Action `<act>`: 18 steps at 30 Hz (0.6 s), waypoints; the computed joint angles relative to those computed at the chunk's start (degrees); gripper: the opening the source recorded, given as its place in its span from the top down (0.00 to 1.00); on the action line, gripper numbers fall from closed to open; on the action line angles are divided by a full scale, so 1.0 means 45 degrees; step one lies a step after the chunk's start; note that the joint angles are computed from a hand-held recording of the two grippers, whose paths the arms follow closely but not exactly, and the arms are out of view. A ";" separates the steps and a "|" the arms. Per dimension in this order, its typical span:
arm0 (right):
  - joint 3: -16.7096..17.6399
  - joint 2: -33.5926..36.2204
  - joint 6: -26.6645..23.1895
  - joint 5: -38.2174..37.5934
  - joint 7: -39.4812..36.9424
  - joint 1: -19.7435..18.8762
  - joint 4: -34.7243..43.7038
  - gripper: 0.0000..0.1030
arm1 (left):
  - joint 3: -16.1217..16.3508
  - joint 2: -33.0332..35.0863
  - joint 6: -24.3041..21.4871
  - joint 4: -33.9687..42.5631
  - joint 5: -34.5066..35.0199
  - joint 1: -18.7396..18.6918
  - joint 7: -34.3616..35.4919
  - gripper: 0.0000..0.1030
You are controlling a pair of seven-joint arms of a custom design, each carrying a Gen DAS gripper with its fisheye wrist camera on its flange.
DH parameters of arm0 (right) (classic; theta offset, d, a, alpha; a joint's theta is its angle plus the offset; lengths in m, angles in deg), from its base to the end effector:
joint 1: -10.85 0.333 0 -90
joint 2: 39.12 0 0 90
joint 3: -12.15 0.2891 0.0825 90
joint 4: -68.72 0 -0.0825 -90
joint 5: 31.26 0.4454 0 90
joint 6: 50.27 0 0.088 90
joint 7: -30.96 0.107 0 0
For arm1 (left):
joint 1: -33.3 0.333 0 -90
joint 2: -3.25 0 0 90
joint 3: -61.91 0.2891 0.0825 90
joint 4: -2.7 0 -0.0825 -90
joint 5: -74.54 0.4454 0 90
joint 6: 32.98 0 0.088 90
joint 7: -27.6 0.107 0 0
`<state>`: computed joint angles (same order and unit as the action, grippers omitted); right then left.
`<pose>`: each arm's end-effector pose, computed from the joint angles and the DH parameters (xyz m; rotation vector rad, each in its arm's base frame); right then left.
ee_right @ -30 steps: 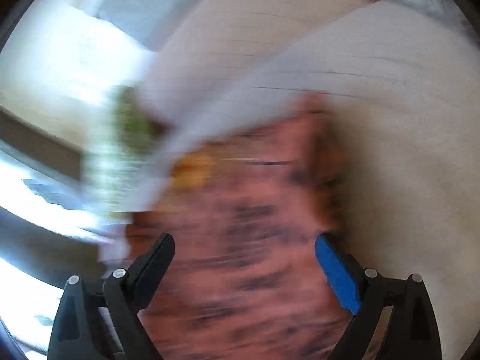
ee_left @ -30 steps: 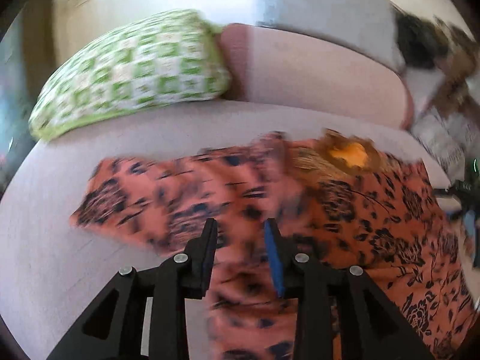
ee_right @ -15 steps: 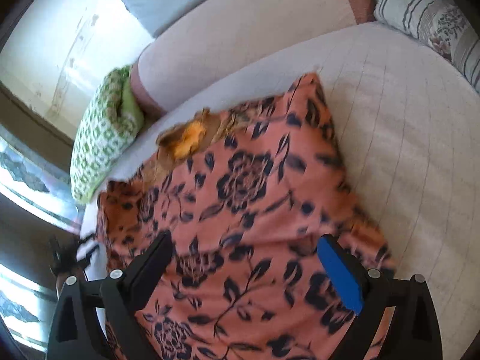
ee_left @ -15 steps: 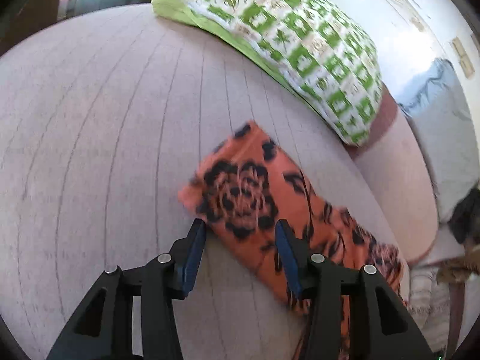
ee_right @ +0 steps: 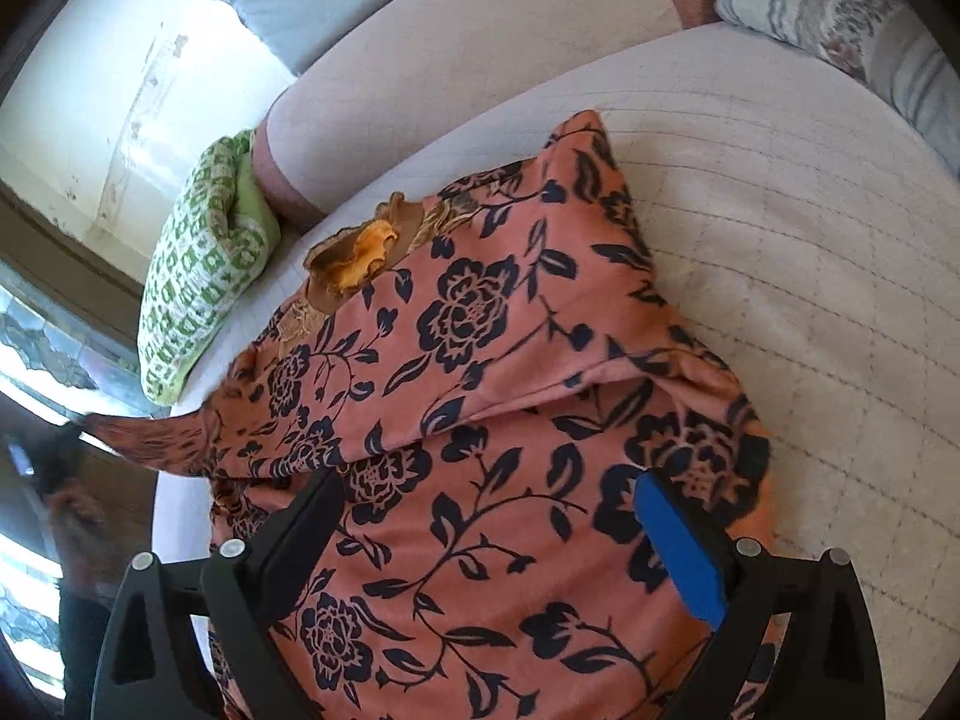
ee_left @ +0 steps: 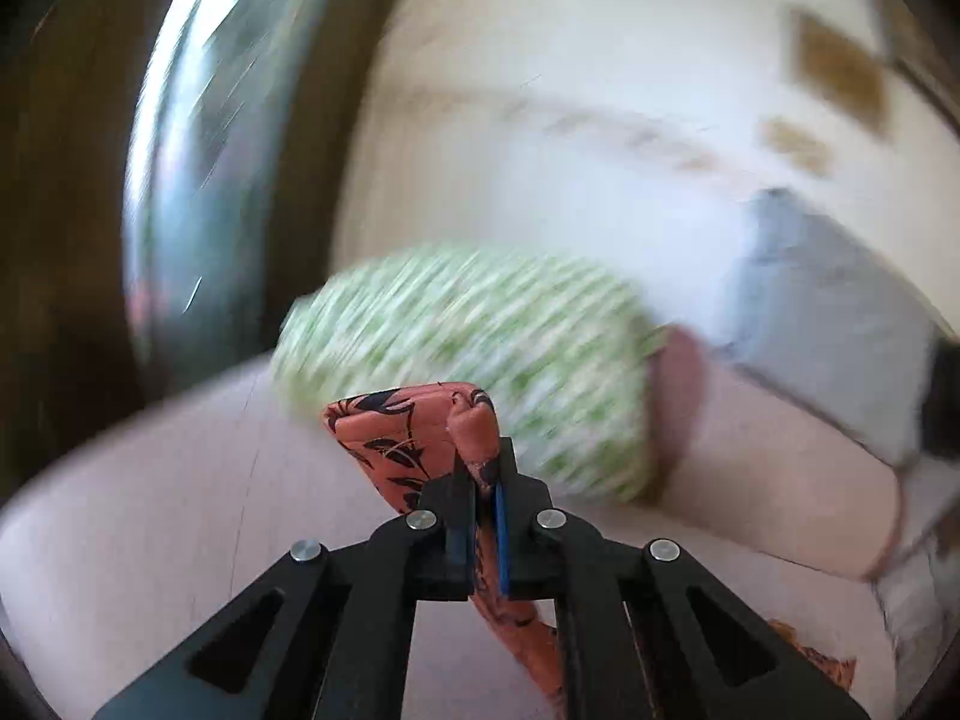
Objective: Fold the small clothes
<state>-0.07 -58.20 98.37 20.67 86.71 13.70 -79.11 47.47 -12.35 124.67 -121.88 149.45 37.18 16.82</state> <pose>0.4889 -0.0908 0.3377 -1.4571 1.9455 -0.0051 0.5620 -0.1528 0.5259 -1.8006 1.0748 -0.9831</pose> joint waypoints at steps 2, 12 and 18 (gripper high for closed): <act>-0.0138 -0.0123 -0.0105 0.0354 -0.0106 0.0027 -0.0144 0.04 | -0.0286 0.0064 0.0199 0.0535 0.0481 -0.0221 0.0380 0.96; -0.0781 -0.1555 -0.0308 0.1322 -0.0927 -0.0187 -0.1043 0.04 | -0.1110 0.1909 -0.0715 0.3643 0.3844 -0.2690 0.0998 0.96; -0.1112 -0.1683 -0.0490 0.1569 -0.1153 -0.0390 -0.1311 0.04 | -0.0417 0.0228 -0.0733 0.2379 0.3558 -0.2767 0.0201 0.96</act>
<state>-5.08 -65.77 96.16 27.73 81.53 11.94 -85.01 45.59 -11.33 121.37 -111.18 165.46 24.73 17.73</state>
